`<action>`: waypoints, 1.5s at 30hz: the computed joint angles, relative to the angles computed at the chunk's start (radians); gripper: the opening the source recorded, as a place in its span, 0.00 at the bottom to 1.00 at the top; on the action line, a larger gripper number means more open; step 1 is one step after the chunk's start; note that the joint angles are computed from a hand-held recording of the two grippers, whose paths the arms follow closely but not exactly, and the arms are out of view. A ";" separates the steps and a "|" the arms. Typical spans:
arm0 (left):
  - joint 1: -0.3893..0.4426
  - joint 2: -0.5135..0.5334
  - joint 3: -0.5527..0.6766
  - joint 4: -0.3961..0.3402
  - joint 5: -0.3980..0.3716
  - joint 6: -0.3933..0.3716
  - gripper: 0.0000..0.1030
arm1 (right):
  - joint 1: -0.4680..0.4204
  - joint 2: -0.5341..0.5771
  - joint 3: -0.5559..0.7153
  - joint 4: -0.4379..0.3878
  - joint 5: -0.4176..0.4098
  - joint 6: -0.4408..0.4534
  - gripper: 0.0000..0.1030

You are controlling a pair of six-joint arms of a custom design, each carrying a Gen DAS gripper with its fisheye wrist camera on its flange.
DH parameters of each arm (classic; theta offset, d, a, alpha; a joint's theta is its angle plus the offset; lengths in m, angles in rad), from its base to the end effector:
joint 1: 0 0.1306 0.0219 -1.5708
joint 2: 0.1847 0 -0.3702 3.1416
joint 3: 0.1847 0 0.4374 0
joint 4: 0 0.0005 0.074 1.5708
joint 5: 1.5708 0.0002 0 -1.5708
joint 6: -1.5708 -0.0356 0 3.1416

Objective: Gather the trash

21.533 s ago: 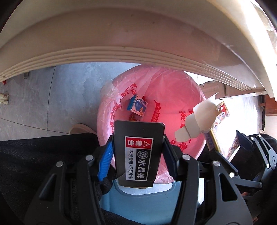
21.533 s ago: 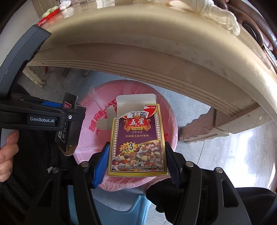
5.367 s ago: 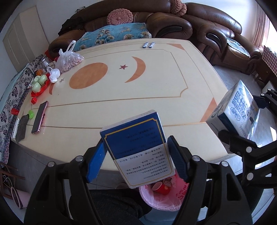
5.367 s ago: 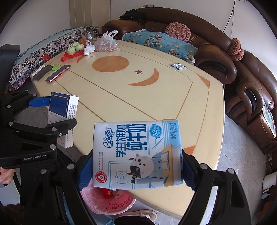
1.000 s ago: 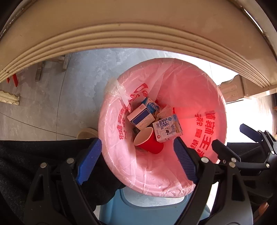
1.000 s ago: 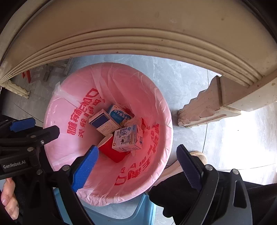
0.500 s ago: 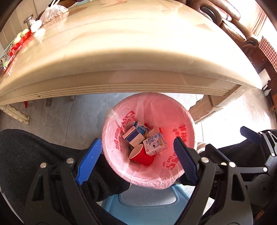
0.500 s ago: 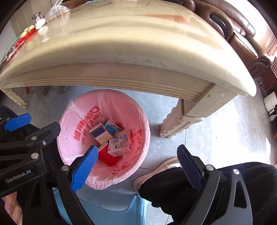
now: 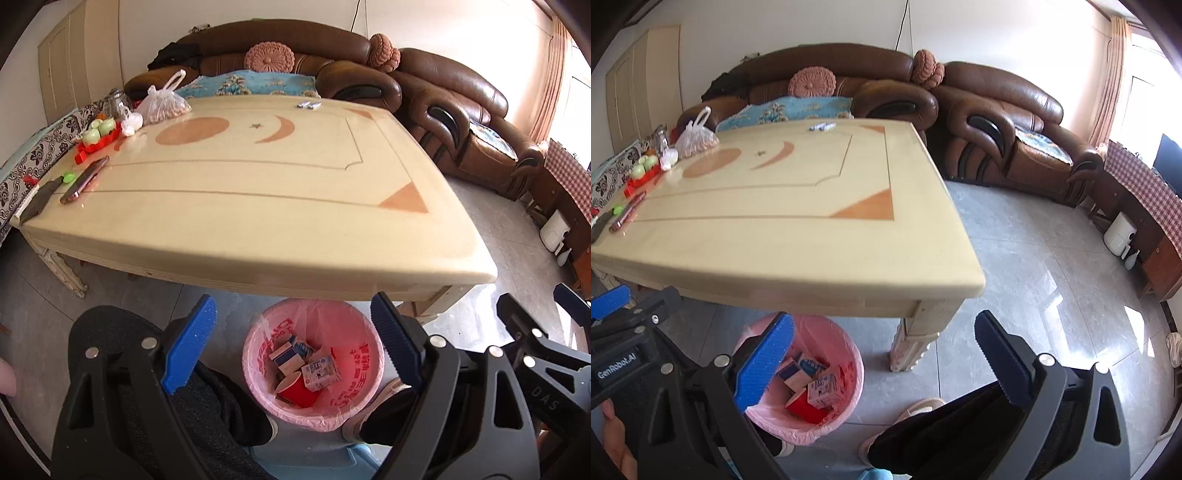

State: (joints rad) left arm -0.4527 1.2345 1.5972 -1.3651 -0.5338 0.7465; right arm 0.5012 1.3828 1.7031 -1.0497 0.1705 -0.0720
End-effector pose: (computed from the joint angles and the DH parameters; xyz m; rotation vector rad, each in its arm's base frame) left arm 0.3954 -0.1727 0.5634 -0.5364 2.3264 0.1449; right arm 0.4566 0.2427 0.5657 -0.4017 2.2539 0.1018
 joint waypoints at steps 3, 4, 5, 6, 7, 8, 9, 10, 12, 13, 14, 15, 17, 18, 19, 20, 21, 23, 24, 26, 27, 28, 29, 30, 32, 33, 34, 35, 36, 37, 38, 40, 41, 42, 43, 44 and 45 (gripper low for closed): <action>-0.033 0.000 0.045 -0.006 -0.054 0.000 0.86 | 0.016 -0.033 0.021 0.021 0.028 0.006 0.93; -0.048 -0.002 0.057 -0.005 -0.077 -0.004 0.86 | 0.021 -0.043 0.029 0.025 0.039 0.010 0.93; -0.062 -0.005 0.066 -0.003 -0.096 -0.008 0.87 | 0.027 -0.052 0.034 0.029 0.053 0.012 0.93; -0.076 0.000 0.084 -0.020 -0.126 -0.001 0.87 | 0.032 -0.063 0.035 0.035 0.071 0.013 0.93; -0.089 0.004 0.100 -0.033 -0.155 0.007 0.88 | 0.035 -0.072 0.038 0.044 0.078 0.011 0.93; -0.099 0.000 0.108 -0.030 -0.172 0.006 0.88 | 0.036 -0.084 0.038 0.045 0.081 0.005 0.93; -0.107 -0.004 0.117 -0.029 -0.183 0.007 0.89 | 0.035 -0.091 0.040 0.046 0.076 -0.001 0.93; -0.115 -0.008 0.124 -0.030 -0.191 0.011 0.89 | 0.033 -0.099 0.041 0.047 0.068 -0.007 0.93; -0.129 -0.010 0.143 -0.041 -0.207 0.022 0.91 | 0.031 -0.116 0.041 0.047 0.058 -0.019 0.93; -0.138 -0.007 0.157 -0.054 -0.223 0.029 0.93 | 0.031 -0.125 0.040 0.048 0.057 -0.025 0.93; -0.149 -0.005 0.165 -0.063 -0.247 0.032 0.94 | 0.032 -0.133 0.038 0.051 0.063 -0.029 0.93; -0.160 -0.001 0.174 -0.074 -0.268 0.032 0.94 | 0.033 -0.141 0.035 0.055 0.070 -0.030 0.93; -0.179 0.015 0.199 -0.119 -0.311 0.052 0.94 | 0.035 -0.156 0.026 0.064 0.087 -0.029 0.93; -0.187 0.026 0.214 -0.145 -0.328 0.063 0.94 | 0.037 -0.162 0.021 0.066 0.095 -0.031 0.93; -0.194 0.036 0.231 -0.173 -0.338 0.078 0.94 | 0.039 -0.164 0.022 0.065 0.102 -0.033 0.93; -0.198 0.040 0.239 -0.184 -0.344 0.084 0.94 | 0.039 -0.167 0.022 0.063 0.106 -0.036 0.93; -0.201 0.039 0.241 -0.184 -0.343 0.084 0.94 | 0.037 -0.171 0.021 0.062 0.104 -0.040 0.93; -0.203 0.033 0.243 -0.175 -0.332 0.081 0.94 | 0.031 -0.181 0.017 0.060 0.086 -0.054 0.93; -0.205 0.033 0.245 -0.173 -0.331 0.079 0.94 | 0.031 -0.186 0.015 0.060 0.082 -0.058 0.93; -0.215 0.034 0.251 -0.179 -0.350 0.083 0.94 | 0.032 -0.197 0.007 0.065 0.087 -0.058 0.93; -0.220 0.037 0.256 -0.184 -0.362 0.083 0.94 | 0.034 -0.204 0.001 0.069 0.094 -0.057 0.93; -0.225 0.039 0.260 -0.188 -0.370 0.085 0.94 | 0.036 -0.209 -0.002 0.074 0.101 -0.056 0.93; -0.228 0.038 0.261 -0.189 -0.374 0.085 0.94 | 0.036 -0.212 -0.003 0.076 0.103 -0.055 0.93; -0.232 0.036 0.259 -0.185 -0.377 0.087 0.94 | 0.036 -0.213 -0.002 0.076 0.100 -0.058 0.93; -0.234 0.034 0.262 -0.184 -0.380 0.083 0.94 | 0.036 -0.218 -0.006 0.080 0.100 -0.060 0.93; -0.235 0.035 0.264 -0.186 -0.379 0.081 0.94 | 0.039 -0.221 -0.008 0.082 0.105 -0.060 0.93; -0.235 0.035 0.265 -0.185 -0.379 0.079 0.94 | 0.040 -0.222 -0.010 0.084 0.107 -0.059 0.93; -0.235 0.034 0.265 -0.184 -0.378 0.077 0.94 | 0.041 -0.223 -0.011 0.084 0.109 -0.059 0.93; -0.233 0.034 0.264 -0.183 -0.374 0.074 0.94 | 0.041 -0.224 -0.011 0.083 0.108 -0.059 0.93; -0.232 0.034 0.265 -0.184 -0.369 0.074 0.94 | 0.040 -0.223 -0.010 0.083 0.107 -0.059 0.93; -0.230 0.034 0.265 -0.184 -0.364 0.073 0.94 | 0.041 -0.224 -0.011 0.084 0.109 -0.059 0.93; -0.228 0.035 0.263 -0.183 -0.361 0.072 0.94 | 0.043 -0.225 -0.012 0.086 0.115 -0.056 0.93; -0.228 0.034 0.262 -0.182 -0.360 0.072 0.94 | 0.043 -0.227 -0.013 0.088 0.117 -0.056 0.93; -0.227 0.034 0.262 -0.181 -0.359 0.070 0.94 | 0.043 -0.227 -0.012 0.088 0.116 -0.056 0.93; -0.228 0.034 0.263 -0.182 -0.361 0.071 0.94 | 0.044 -0.229 -0.013 0.089 0.118 -0.055 0.93; -0.228 0.034 0.263 -0.182 -0.363 0.071 0.94 | 0.048 -0.229 -0.013 0.090 0.123 -0.055 0.93; -0.228 0.033 0.263 -0.182 -0.364 0.071 0.94 | 0.048 -0.230 -0.013 0.091 0.125 -0.054 0.93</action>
